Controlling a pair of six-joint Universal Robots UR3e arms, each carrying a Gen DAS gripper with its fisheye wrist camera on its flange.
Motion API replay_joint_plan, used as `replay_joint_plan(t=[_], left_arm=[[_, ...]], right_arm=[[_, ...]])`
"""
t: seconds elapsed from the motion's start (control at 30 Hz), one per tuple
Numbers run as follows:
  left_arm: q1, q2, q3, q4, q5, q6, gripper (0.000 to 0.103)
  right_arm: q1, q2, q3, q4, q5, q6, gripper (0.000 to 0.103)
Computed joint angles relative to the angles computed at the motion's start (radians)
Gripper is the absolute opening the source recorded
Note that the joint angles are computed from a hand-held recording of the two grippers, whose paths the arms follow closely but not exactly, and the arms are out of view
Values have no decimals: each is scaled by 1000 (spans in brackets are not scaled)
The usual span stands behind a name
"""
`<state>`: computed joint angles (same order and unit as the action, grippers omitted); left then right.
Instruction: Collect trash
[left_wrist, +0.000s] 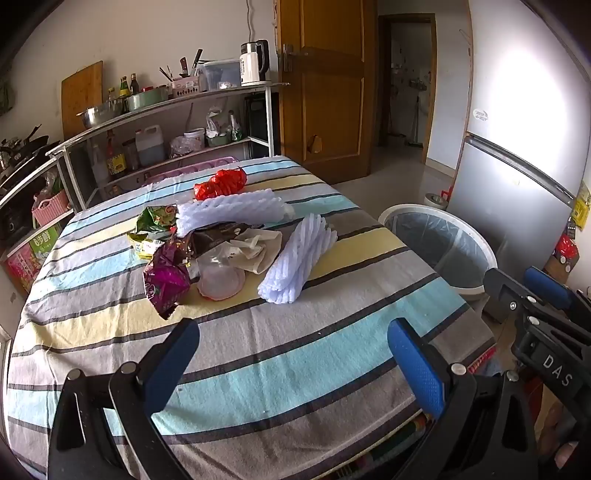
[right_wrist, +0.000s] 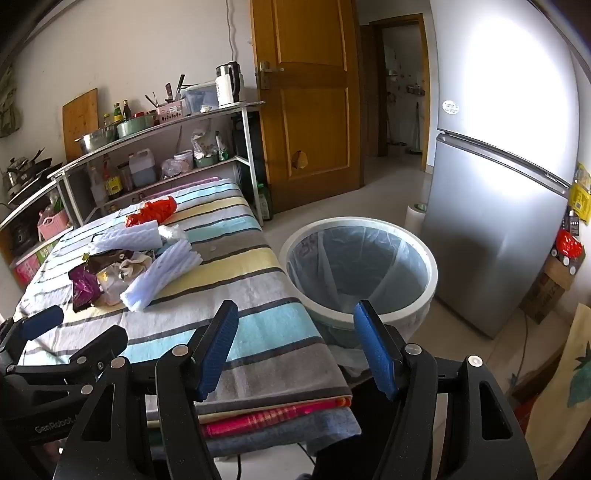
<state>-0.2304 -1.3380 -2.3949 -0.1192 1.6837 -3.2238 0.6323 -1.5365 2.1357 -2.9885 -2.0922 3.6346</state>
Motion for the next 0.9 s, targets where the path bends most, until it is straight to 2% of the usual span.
replay_joint_plan(t=[0.9], left_arm=[[12, 25, -11, -17, -7, 6, 103]], right_arm=[[-2, -6, 1, 4, 4, -1, 66]])
